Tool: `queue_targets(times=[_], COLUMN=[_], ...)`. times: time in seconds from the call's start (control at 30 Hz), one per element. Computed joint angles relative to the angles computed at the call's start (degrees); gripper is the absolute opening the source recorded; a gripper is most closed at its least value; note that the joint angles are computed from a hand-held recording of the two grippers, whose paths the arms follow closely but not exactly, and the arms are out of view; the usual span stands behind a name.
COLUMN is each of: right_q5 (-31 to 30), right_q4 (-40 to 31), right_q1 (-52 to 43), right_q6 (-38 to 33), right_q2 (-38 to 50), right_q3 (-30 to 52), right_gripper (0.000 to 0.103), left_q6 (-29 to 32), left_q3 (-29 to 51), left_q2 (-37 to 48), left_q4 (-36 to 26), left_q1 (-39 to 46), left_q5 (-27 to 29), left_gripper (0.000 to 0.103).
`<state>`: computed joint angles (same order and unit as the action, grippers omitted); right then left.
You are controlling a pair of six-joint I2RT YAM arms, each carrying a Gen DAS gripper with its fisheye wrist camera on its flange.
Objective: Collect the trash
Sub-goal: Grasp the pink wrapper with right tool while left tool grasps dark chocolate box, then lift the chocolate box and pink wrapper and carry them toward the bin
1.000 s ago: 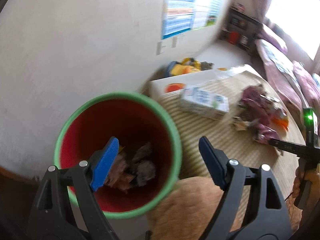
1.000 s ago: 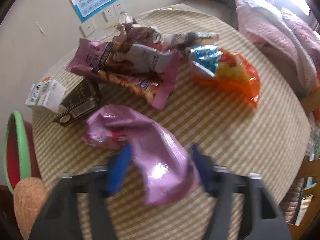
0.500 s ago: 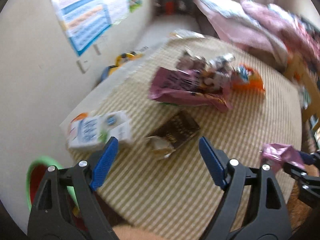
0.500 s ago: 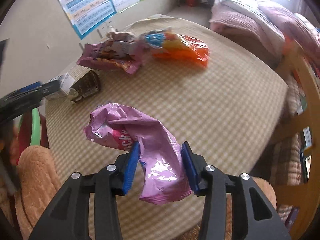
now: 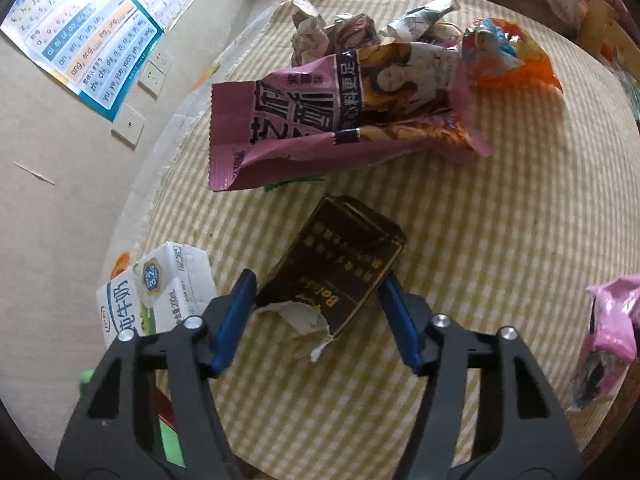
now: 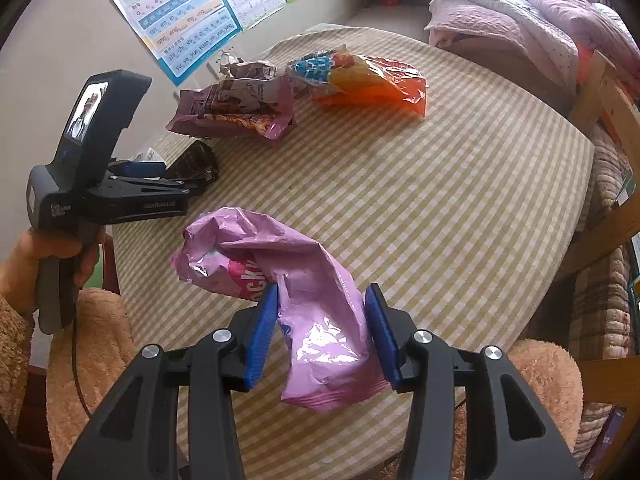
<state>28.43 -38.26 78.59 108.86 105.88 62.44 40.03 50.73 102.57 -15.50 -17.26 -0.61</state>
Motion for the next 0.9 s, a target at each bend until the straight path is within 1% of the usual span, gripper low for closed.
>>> queue_targets(times=[0.1, 0.2, 0.27, 0.37, 0.5, 0.6, 0.67, 0.7, 0.8, 0.9], right_q5=[-0.5, -0.8, -0.9, -0.9, -1.2, -0.8, -0.2, 0.0, 0.1, -0.5], right_q4=[1.1, 1.7, 1.8, 1.7, 1.0, -0.1, -1.1, -1.6, -2.8, -4.7], right_q1=[-0.2, -0.4, -0.4, -0.4, -0.4, -0.2, 0.1, 0.3, 0.8, 0.3], right_q6=[0.1, -0.1, -0.2, -0.1, -0.6, -0.9, -0.8, -0.8, -1.1, -2.9], right_q2=[-0.1, 0.0, 0.1, 0.1, 0.2, -0.1, -0.4, -0.7, -1.6, -1.4], right_q3=[-0.8, -1.0, -1.0, -0.9, -0.2, 0.8, 1.3, 1.5, 1.7, 2.6], right_gripper=[0.045, 0.047, 0.050, 0.054, 0.055, 0.057, 0.061, 0.062, 0.064, 0.064], left_q6=[-0.1, -1.1, -1.9, -3.6, -5.6, -6.9, -7.6, -7.9, -8.9, -9.1], left_q3=[-1.2, -2.9, -3.4, -2.8, -3.7, -6.0, -7.5, -8.2, -8.1, -8.4], left_q2=[-1.5, -4.2, -5.8, -7.6, -11.4, -16.2, -18.9, -20.4, -20.7, -21.0], left_q4=[0.1, -0.6, -1.9, -6.3, -10.7, -13.7, -15.1, -16.1, -16.8, -19.3], left_q1=[0.4, 2.2, 3.2, 5.3, 7.9, 10.4, 11.6, 12.8, 15.2, 19.0], left_q5=[0.1, 2.0, 3.1, 5.6, 8.6, 11.5, 12.9, 14.0, 15.8, 18.6], left_gripper=[0.047, 0.045, 0.044, 0.044, 0.044, 0.044, 0.044, 0.044, 0.044, 0.044])
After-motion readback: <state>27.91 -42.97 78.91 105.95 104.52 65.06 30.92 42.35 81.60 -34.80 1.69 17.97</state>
